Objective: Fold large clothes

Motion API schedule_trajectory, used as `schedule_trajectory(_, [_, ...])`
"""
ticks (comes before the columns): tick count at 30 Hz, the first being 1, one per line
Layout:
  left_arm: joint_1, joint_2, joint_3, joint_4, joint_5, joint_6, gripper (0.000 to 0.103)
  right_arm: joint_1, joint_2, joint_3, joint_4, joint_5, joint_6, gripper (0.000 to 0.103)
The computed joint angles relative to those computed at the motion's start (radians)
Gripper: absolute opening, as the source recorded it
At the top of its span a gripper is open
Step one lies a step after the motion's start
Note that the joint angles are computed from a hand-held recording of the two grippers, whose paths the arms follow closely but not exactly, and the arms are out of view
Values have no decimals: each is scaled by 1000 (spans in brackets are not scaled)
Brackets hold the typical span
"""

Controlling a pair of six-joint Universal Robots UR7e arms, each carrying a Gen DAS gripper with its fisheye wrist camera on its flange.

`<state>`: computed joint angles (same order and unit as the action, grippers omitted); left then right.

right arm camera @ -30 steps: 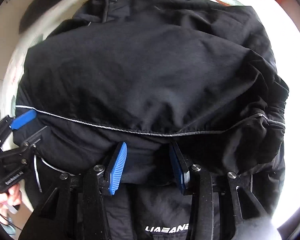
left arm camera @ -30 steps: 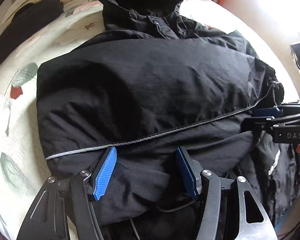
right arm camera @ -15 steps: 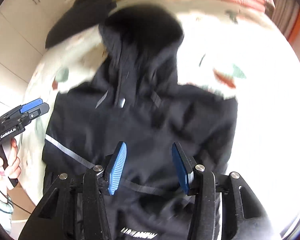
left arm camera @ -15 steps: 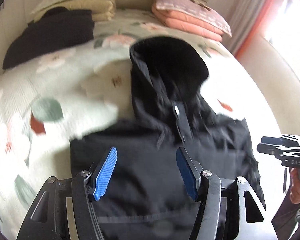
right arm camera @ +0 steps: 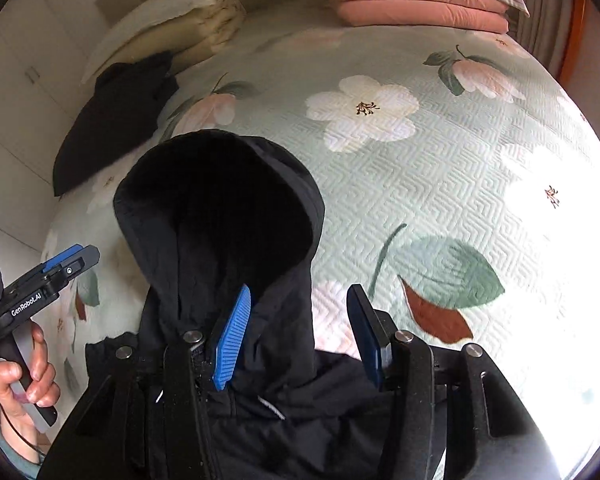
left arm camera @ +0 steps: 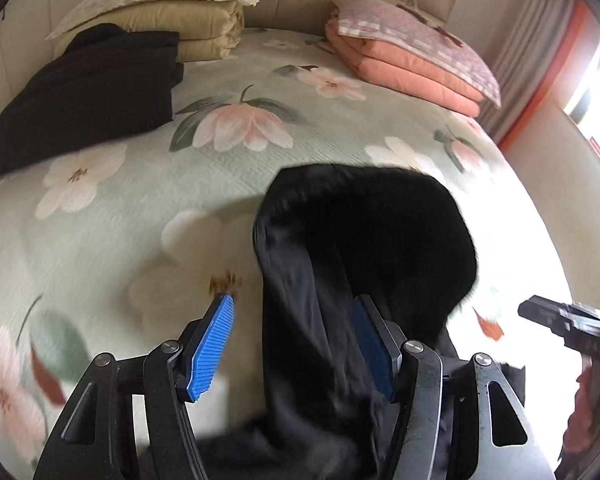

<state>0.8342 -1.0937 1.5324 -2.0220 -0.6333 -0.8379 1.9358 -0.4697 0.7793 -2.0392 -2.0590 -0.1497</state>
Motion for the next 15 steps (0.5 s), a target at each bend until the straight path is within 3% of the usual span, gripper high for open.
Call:
schedule_trajectory(5, [86, 75, -91, -27, -40, 61, 63, -13, 157, -216, 91, -40, -19, 54])
schedule_trajectory(8, [121, 95, -94, -113, -92, 155, 43, -23, 224, -295, 106, -55, -33, 54])
schedule_trajectory(10, [134, 103, -91, -140, -107, 178, 40, -29, 266, -349, 120, -58, -31, 54])
schedule_trajectory(12, [149, 105, -82, -176, -120, 202, 12, -38, 312, -420, 156, -63, -16, 52])
schedule_trajectory(13, [150, 98, -67, -208, -124, 215, 11, -42, 335, -462, 185, -62, -7, 41])
schedule_trajectory(14, [150, 74, -30, -282, -148, 235, 9, -47, 344, -480, 200, -53, -9, 13])
schedule_trajectory(15, [152, 54, 0, -345, -171, 255, 8, -48, 331, -455, 183, -51, -18, 9])
